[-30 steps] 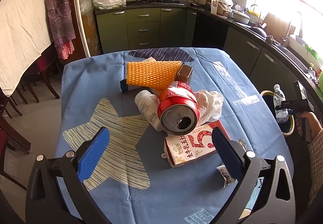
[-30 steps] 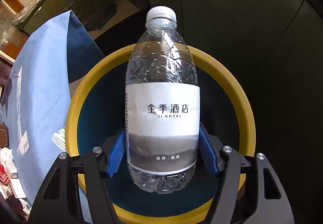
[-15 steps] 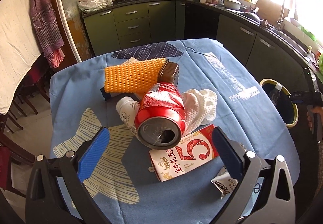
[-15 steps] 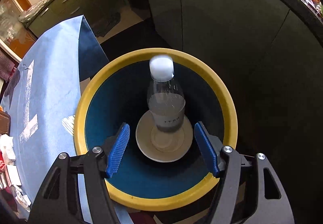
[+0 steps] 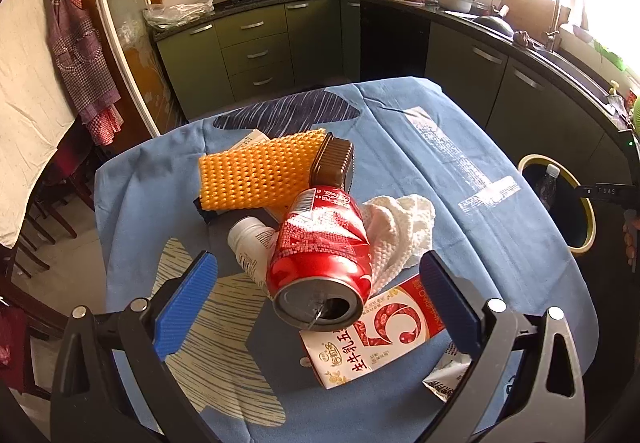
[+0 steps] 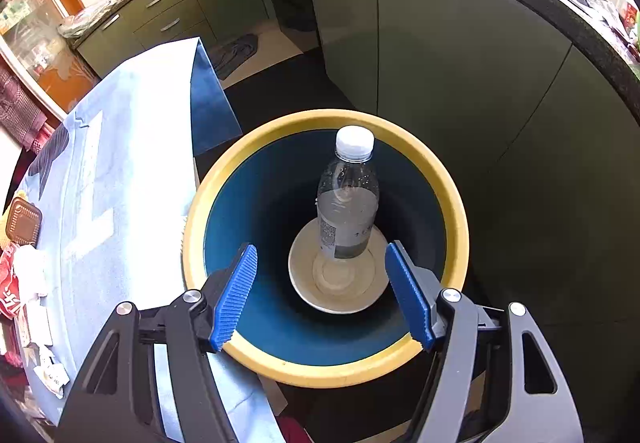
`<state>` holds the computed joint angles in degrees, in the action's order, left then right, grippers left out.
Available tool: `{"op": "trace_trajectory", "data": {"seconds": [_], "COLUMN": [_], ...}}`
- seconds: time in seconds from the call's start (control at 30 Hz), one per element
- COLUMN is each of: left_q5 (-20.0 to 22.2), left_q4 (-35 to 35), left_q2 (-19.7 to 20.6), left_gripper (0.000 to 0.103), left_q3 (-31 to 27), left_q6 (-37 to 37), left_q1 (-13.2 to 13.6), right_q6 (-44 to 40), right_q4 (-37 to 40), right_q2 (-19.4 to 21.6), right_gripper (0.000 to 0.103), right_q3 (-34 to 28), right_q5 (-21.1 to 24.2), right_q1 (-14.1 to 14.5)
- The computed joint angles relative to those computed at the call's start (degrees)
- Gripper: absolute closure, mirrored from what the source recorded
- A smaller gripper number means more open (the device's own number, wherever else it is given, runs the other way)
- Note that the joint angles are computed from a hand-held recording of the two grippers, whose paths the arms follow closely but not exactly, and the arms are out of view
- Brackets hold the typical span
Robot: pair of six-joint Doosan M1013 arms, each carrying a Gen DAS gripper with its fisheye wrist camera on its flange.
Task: Collect trash
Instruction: 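Reach the left gripper to the crushed red Coke can and grasp it, then carry the Coke can with the left gripper over the bin and release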
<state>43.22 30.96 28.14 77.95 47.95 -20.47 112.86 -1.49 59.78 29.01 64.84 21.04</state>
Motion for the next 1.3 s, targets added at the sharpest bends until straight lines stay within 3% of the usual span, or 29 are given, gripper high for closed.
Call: {"op": "trace_trajectory", "data": {"seconds": [0.37,0.73,0.9,0.97,1.03,1.3], "left_q5": [11.48,15.80,16.72,16.62,16.23,12.24], "left_q4": [-13.18,-11.09,-9.33,-9.90,-11.38,-11.38], "left_q2": [6.58,8.39,9.00,9.01,8.94,6.92], "left_gripper": [0.007,0.007,0.012,0.026,0.033,0.033], "left_q3": [-9.90,-11.85,-12.38,-12.36,-12.25,-9.79], "left_q6": [13.34,15.99,16.17,16.58,17.62,17.25], "left_q1": [2.54,1.98,1.73,1.87,2.14,2.27], "right_q6": [-1.62,-2.61,-2.95,-3.05,-3.15,-3.60], "right_q4": [1.56,2.60,3.02,3.12,3.40,4.26], "right_q2": [1.27,2.46,2.59,2.66,2.73,2.95], "right_gripper": [0.037,0.035,0.035,0.035,0.035,0.035], "right_q3": [-2.04,-3.76,-3.96,-4.07,-4.15,-4.41], "right_q5": [1.67,3.05,3.24,3.42,3.57,3.81], "right_q1": [0.09,0.16,0.24,0.23,0.16,0.02]}}
